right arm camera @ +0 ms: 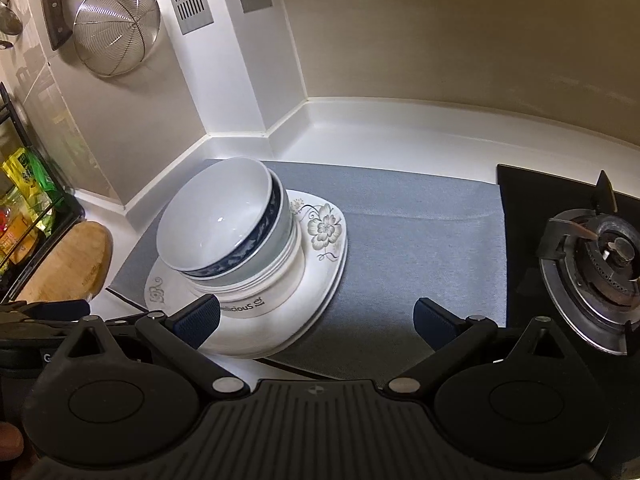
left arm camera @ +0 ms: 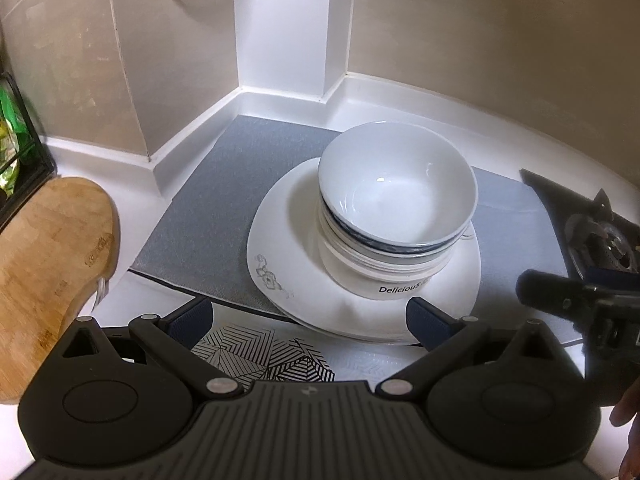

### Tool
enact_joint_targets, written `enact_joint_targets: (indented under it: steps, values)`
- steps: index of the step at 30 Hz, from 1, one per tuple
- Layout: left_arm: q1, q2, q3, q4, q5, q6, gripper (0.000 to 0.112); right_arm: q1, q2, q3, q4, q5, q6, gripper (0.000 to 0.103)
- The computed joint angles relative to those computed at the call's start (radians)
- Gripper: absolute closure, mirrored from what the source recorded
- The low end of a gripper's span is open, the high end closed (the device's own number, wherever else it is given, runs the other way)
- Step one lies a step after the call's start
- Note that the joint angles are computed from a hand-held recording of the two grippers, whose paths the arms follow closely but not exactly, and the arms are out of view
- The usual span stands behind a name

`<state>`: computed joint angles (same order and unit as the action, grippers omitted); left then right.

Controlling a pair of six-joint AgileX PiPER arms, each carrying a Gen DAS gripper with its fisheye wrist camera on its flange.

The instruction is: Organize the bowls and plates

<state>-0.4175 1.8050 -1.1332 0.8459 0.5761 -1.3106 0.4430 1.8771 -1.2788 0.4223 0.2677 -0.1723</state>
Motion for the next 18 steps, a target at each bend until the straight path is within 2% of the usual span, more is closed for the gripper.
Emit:
enact_joint_targets:
  steps: [18]
  values:
    - [0.006,-0.031,0.028,-0.021,-0.006,0.013,0.01,0.017,-0.001,-0.004,0.017,0.01,-0.024,0.001]
